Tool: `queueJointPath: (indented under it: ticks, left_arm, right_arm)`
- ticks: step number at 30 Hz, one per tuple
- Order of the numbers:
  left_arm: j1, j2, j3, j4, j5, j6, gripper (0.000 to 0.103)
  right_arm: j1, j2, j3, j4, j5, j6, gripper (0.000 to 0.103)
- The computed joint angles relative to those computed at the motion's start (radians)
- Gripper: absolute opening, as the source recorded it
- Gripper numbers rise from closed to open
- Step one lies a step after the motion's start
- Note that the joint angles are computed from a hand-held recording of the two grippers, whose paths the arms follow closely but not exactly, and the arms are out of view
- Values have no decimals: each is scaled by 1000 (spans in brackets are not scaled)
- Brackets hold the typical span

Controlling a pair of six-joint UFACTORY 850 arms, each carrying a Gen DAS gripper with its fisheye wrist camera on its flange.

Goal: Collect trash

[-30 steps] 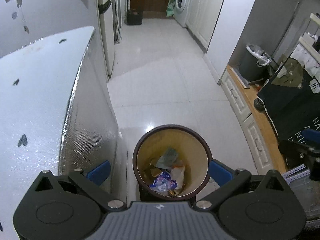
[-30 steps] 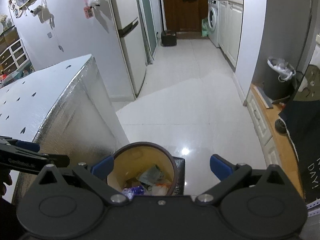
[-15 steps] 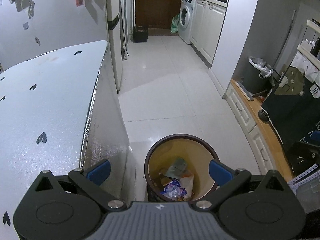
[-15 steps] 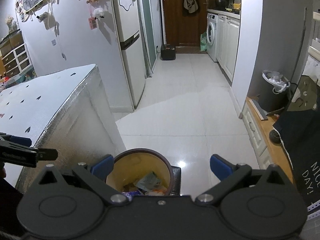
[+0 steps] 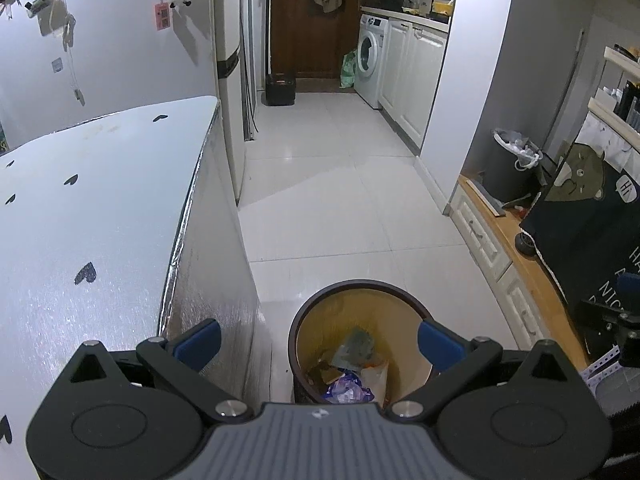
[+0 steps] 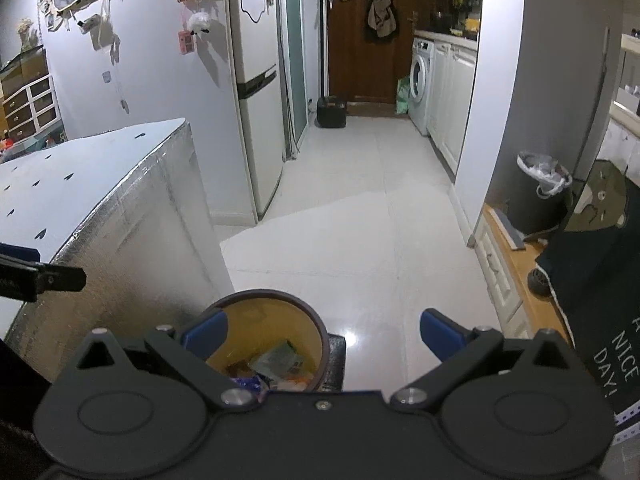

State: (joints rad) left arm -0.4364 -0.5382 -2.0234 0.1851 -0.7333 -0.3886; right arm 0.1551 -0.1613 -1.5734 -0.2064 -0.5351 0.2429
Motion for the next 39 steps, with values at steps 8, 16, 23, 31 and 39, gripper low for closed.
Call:
queueJointPath:
  ticks: [8, 16, 23, 31, 39]
  left_arm:
    - [-9, 27, 58, 22, 15, -8, 103]
    - [-11, 53, 113, 35, 41, -19, 103]
    - [-15, 74, 158, 62, 69, -42, 103]
    - [-12, 64, 149, 52, 54, -42, 103]
    - [-12, 55, 137, 56, 46, -50, 103]
  right_arm:
    - [-1, 17, 38, 9, 14, -14, 103]
    - [-1, 28, 60, 18, 17, -34, 103]
    - [0, 35, 78, 8, 30, -26, 103]
    - [-6, 38, 84, 26, 30, -53, 103]
    - [-8, 28, 71, 44, 28, -74, 103]
